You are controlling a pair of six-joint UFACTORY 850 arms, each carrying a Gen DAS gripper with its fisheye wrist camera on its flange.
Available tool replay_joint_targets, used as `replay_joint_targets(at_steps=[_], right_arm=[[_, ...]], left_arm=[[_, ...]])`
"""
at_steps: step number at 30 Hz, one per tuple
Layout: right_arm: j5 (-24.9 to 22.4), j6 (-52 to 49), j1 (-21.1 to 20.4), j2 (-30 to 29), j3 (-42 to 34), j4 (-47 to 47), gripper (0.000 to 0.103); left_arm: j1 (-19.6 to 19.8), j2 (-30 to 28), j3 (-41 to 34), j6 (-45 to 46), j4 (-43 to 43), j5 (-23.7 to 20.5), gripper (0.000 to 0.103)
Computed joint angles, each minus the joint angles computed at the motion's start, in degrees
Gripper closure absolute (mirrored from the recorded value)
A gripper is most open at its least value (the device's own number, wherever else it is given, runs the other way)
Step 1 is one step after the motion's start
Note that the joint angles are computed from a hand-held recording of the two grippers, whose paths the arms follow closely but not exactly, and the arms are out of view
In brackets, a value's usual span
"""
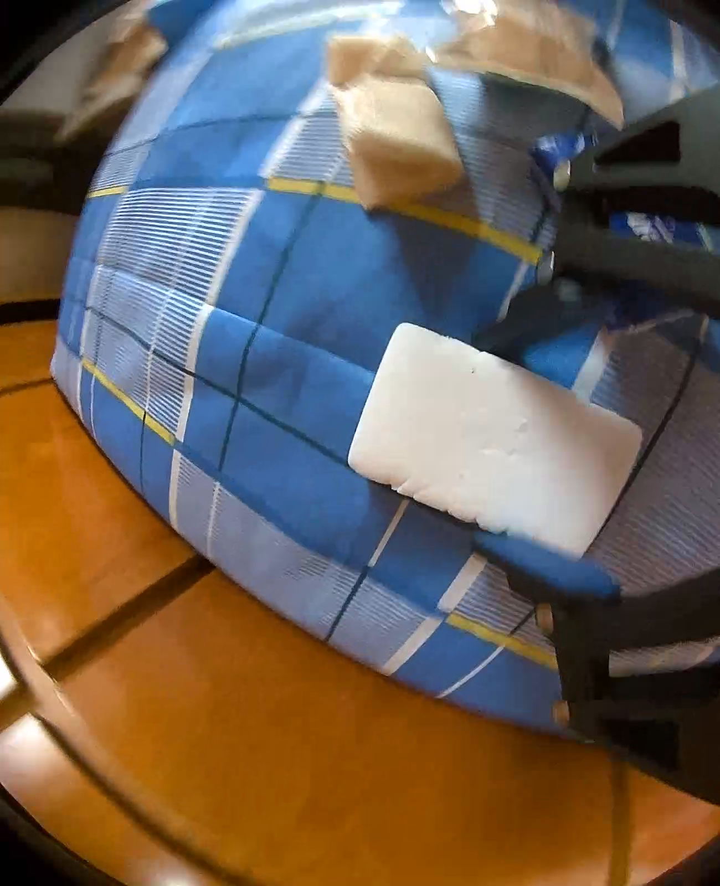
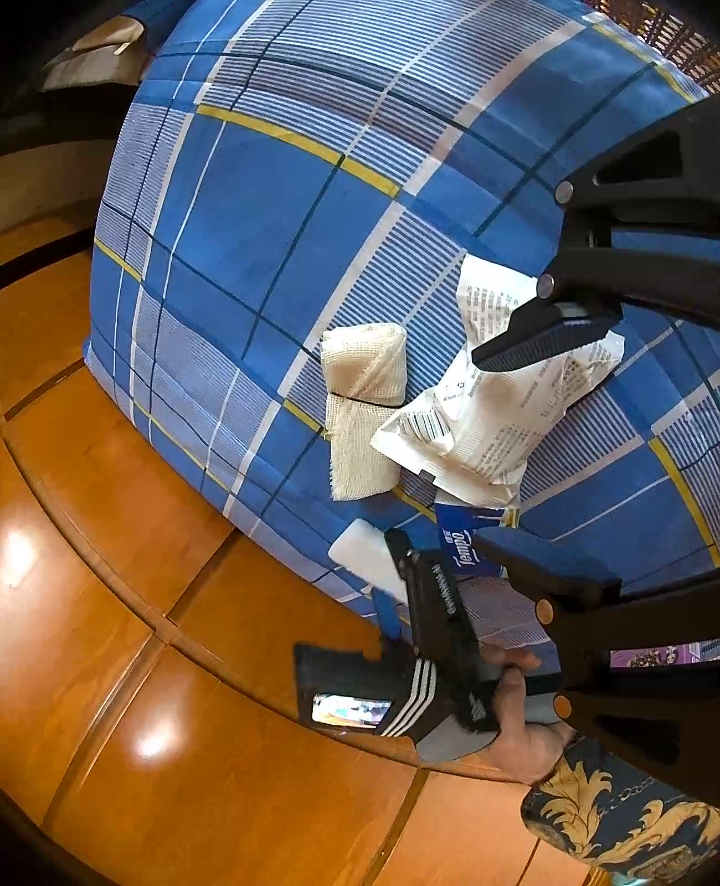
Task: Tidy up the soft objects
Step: 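Lift the white sponge with the left gripper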
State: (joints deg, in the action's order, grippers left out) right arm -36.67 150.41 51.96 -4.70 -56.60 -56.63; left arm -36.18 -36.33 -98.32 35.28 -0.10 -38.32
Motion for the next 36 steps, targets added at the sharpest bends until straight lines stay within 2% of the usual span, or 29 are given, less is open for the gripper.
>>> replay_joint_targets(at_steps=[3, 9, 12, 18, 25, 29, 36], right_arm=[[-0.6, -0.7, 0.2, -0.2, -0.4, -0.3, 0.044], [-0.7, -2.7, 0.0, -0.7, -0.8, 1.6, 0.044], [-0.7, -4.1, -0.1, -1.0, -1.1, 2.7, 0.044], [-0.4, -7.9, -0.4, -2.0, -2.1, 5.1, 0.044], [0.8, -14.8, -0.8, -3.7, -4.0, 8.1, 0.044], [1.8, -18.5, -1.0, -4.6, -5.1, 9.8, 0.044], [0.4, -28.1, -1.1, -7.3, -8.4, 15.0, 0.044]], left_arm=[[0.6, 0.2, -0.2, -1.3, -1.0, -1.2, 0.048], [2.0, 0.8, -1.8, -10.8, 0.6, -3.7, 0.048], [3.1, 0.6, -4.9, -16.1, 1.5, -5.2, 0.048], [5.8, 3.7, -6.8, -27.1, 6.2, -4.5, 0.047], [11.5, 6.2, -10.2, -38.9, 13.3, -6.4, 0.047], [15.2, 8.4, -10.9, -43.2, 15.3, -7.8, 0.047], [22.2, 12.8, -10.9, -46.9, 17.2, -8.8, 0.046]])
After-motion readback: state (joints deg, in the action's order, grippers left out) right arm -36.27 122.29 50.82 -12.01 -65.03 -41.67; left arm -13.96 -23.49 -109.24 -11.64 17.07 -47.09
